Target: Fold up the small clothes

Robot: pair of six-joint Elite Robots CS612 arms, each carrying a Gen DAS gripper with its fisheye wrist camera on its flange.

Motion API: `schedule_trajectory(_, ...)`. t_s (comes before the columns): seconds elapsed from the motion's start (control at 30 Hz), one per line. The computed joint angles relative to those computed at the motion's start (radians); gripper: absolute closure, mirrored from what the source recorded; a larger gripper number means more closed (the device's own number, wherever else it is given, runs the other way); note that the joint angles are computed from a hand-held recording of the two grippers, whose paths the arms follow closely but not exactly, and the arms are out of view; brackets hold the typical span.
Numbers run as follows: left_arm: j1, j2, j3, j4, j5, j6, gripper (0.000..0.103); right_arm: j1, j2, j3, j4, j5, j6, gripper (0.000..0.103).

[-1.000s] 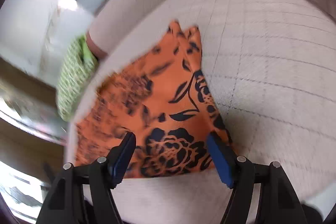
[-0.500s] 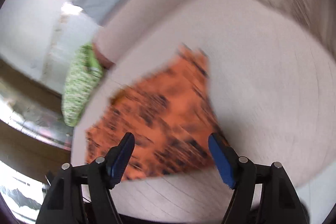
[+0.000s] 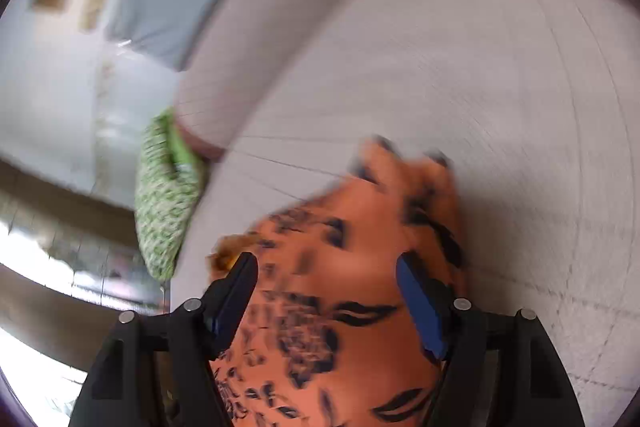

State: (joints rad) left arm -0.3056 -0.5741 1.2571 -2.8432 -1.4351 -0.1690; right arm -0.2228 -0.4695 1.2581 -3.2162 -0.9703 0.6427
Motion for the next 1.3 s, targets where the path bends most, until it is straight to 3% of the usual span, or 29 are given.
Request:
schedule_trajectory(0.07,0.001,0.009,-0.008,-0.018,-0.006,0.009,0.025,0.0,0.023,-0.053,0.01,0.041,-0.044,0.027)
schedule_trajectory(0.13,-0.003,0.03,-0.041,0.035,0.032,0.012,0.018,0.006,0.041,-0.104,0.128,-0.055,-0.091,0.025)
schedule_trajectory(0.17,-0.004,0.036,-0.046,0.035,0.042,0.007,0.017,0.004,0.061,-0.12,0.167,-0.092,-0.064,0.025)
schedule_trajectory(0.23,-0.003,0.027,-0.037,0.032,0.033,-0.004,0.017,-0.003,0.068,-0.115,0.119,-0.081,0.043,0.029)
schedule_trajectory(0.4,0.004,-0.002,0.014,-0.068,0.022,-0.028,0.017,0.012,-0.059,0.105,-0.082,-0.175,-0.015,0.029)
schedule_trajectory(0.57,0.0,-0.033,0.065,-0.098,0.002,-0.047,0.017,0.009,-0.149,0.297,-0.165,-0.064,-0.016,0.028)
schedule_trajectory(0.67,-0.002,-0.047,0.09,-0.108,-0.016,-0.061,0.017,0.025,-0.15,0.335,-0.159,-0.027,-0.023,0.025)
schedule_trajectory(0.73,-0.004,-0.053,0.097,-0.095,-0.025,-0.058,0.017,0.03,-0.139,0.348,-0.095,-0.076,0.013,0.019)
schedule_trajectory(0.8,-0.009,-0.063,0.104,-0.07,-0.027,-0.032,0.017,0.028,-0.139,0.369,-0.161,-0.085,0.1,0.021)
schedule_trajectory(0.9,-0.015,-0.079,0.131,-0.12,-0.009,-0.019,0.017,0.033,-0.167,0.417,-0.27,-0.122,0.135,0.021)
schedule_trajectory(0.97,-0.016,-0.083,0.135,-0.128,-0.018,-0.029,0.017,0.03,-0.166,0.445,-0.339,-0.073,0.196,0.021)
schedule_trajectory(1.1,-0.024,-0.082,0.128,-0.123,-0.027,-0.035,0.017,0.027,-0.143,0.454,-0.352,0.017,0.308,0.021)
schedule_trajectory(1.2,-0.03,-0.071,0.105,-0.092,-0.058,-0.054,0.017,0.036,-0.132,0.439,-0.307,-0.008,0.335,0.021)
schedule_trajectory(1.3,-0.036,-0.052,0.072,-0.063,-0.088,-0.083,0.017,0.028,-0.1,0.412,-0.375,-0.017,0.461,0.021)
